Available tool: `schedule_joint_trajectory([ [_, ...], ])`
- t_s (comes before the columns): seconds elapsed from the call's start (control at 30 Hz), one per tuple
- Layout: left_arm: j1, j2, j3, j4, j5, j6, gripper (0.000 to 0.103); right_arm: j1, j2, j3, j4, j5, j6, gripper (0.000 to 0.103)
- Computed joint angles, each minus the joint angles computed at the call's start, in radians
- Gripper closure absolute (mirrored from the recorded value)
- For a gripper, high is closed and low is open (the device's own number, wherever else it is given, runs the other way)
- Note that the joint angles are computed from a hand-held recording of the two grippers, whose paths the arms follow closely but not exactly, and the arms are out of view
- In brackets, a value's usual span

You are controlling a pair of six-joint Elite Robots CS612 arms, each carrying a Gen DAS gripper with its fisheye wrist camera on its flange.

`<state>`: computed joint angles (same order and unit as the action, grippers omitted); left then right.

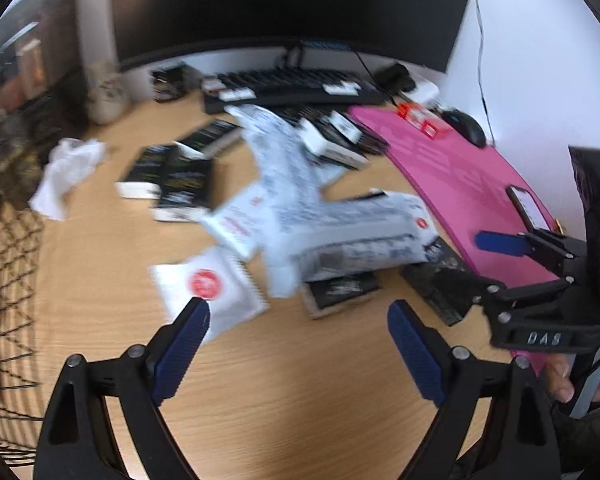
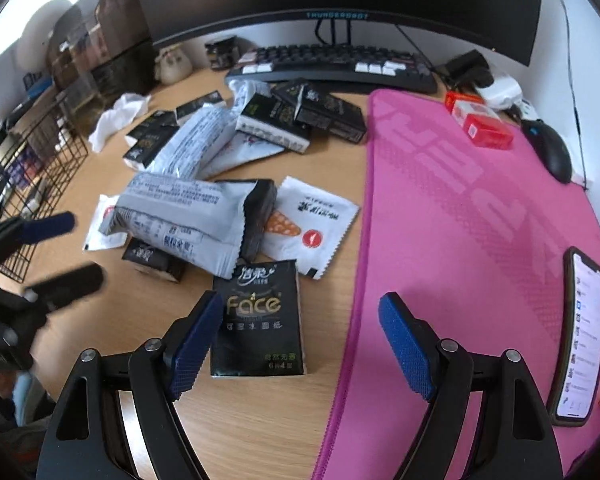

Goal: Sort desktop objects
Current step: 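Move both open tools back over the packs on the desk, then grasp a black Face pack with the right tool while the left tool grasps another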

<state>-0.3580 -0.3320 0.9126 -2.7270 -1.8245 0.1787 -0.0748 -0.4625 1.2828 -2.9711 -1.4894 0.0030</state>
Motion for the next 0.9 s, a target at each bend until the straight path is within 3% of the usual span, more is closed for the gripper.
schedule_joint_trajectory([
  [0.1,-0.008,0.019,-0.03,0.021,0.014,-0.013,0.013,-0.004,0.001,-0.001,-0.008,0.008,0.001,0.022],
  [0.2,-0.016,0.035,-0.056,0.03,0.036,-0.02,0.023,-0.008,0.001,0.001,-0.016,0.015,0.004,0.022],
  [0.57,-0.035,0.055,-0.078,0.026,0.093,0.004,0.028,-0.01,0.008,-0.01,0.004,0.035,0.004,0.022],
  [0.77,-0.021,0.071,-0.122,0.06,0.074,-0.024,0.035,-0.008,0.008,-0.012,0.008,0.034,-0.001,0.022],
  [0.9,-0.013,0.056,-0.097,0.069,0.084,-0.012,0.038,-0.008,0.008,-0.013,0.01,0.036,0.0,0.022],
])
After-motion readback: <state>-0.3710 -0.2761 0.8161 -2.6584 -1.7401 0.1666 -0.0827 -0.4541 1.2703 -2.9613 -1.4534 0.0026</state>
